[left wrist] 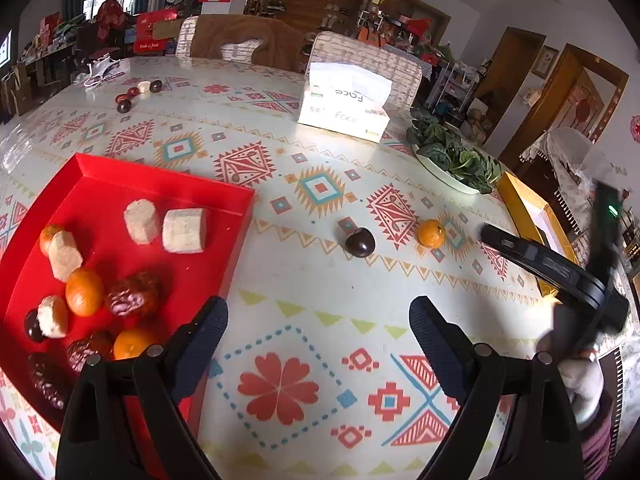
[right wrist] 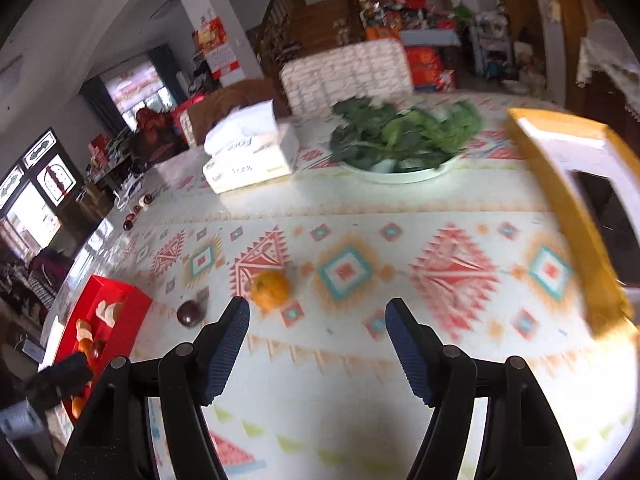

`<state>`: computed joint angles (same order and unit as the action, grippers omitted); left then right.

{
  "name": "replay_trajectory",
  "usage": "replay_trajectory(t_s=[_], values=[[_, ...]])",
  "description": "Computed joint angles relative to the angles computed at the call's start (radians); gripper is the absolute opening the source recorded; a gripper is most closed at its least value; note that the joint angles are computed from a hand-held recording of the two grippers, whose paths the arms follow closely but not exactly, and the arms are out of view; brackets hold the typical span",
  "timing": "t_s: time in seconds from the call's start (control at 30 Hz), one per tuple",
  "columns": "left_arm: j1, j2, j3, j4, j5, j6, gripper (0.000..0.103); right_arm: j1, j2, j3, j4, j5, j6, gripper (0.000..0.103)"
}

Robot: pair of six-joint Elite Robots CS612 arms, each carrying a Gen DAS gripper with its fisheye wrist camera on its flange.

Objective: Organize fruits
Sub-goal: 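Grasp the dark round fruit with the left tool while the right tool grasps the orange, then carry the dark fruit into the red tray and open the left tool while the right tool releases the orange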

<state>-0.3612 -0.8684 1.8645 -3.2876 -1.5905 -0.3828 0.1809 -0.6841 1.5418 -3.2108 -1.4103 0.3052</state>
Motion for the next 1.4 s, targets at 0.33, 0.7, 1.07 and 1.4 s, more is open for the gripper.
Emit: replay_trajectory(t_s=[0.33, 0.7, 1.07, 1.4], values=[[0.006, 0.017, -0.032, 0.008, 0.009, 0.023, 0.092, 0.041, 0.081, -0.161, 0.190, -0.041, -0.069, 0.047], [-0.022, 0.077, -0.126, 0.091, -0.007, 0.100, 0.087, 0.019, 0.038, -0.055, 0.060, 0.030, -0.014, 0.036], [-0.039, 0.148, -0.233, 0.168, 0.049, 0.178, 0.048, -0.004, 0.037, -0.043, 0.053, 0.132, 0.023, 0.037], [-0.011, 0.099, -0.154, 0.089, -0.036, 0.110, 0.025, 0.003, 0.035, -0.041, 0.032, 0.141, 0.006, 0.037]])
